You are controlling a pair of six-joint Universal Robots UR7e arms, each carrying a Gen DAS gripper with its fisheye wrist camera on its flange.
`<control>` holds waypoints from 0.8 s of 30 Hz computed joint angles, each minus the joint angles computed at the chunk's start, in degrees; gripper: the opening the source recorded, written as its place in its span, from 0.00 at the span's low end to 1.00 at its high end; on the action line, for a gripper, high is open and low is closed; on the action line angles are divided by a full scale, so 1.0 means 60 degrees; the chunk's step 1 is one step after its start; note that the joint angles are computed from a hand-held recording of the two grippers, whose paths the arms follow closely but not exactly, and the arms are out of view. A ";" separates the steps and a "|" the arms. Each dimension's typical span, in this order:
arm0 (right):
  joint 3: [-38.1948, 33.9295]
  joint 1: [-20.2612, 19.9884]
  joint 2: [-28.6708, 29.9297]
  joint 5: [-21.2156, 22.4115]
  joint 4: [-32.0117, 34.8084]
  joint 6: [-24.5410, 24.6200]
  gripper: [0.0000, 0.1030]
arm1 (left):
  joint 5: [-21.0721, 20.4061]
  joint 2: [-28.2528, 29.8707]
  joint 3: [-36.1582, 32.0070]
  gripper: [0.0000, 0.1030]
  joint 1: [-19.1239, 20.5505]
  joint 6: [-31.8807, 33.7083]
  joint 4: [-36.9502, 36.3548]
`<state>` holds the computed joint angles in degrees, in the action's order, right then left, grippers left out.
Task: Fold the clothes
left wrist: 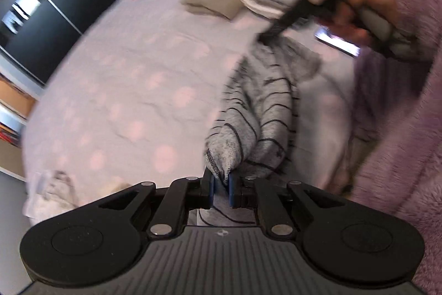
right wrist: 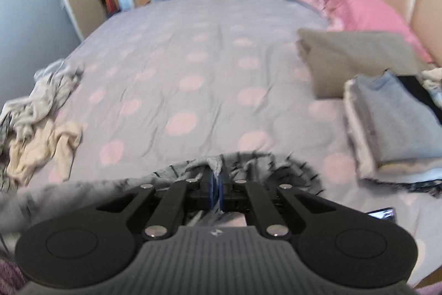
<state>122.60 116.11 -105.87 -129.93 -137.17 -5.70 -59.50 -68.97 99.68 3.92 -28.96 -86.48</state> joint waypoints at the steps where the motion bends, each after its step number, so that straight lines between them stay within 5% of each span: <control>1: 0.0085 -0.0076 0.0068 -0.0010 0.0074 -0.0029 0.04 | -0.0254 0.0002 0.0244 0.07 0.0051 0.0067 -0.0240; 8: 0.0653 -0.1225 -0.0048 0.0204 0.1017 0.0278 0.04 | -0.1740 0.0259 0.1662 0.07 0.0829 0.0615 -0.2092; 15: 0.0822 -0.1974 -0.0340 0.0496 0.2293 0.0757 0.04 | -0.2279 0.0558 0.2365 0.11 0.1337 0.1238 -0.2771; 20: 0.0935 -0.2167 -0.0395 0.0500 0.2399 0.0871 0.04 | -0.2583 0.0391 0.2206 0.40 0.1424 0.2016 -0.2982; 24: 0.0967 -0.2081 -0.0334 0.0482 0.2336 0.0873 0.04 | -0.2263 0.0389 0.1707 0.43 0.1463 0.2649 -0.3117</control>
<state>128.40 103.63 -107.88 -127.04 -123.16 -0.46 -73.08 -66.63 109.92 12.70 -13.07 -105.18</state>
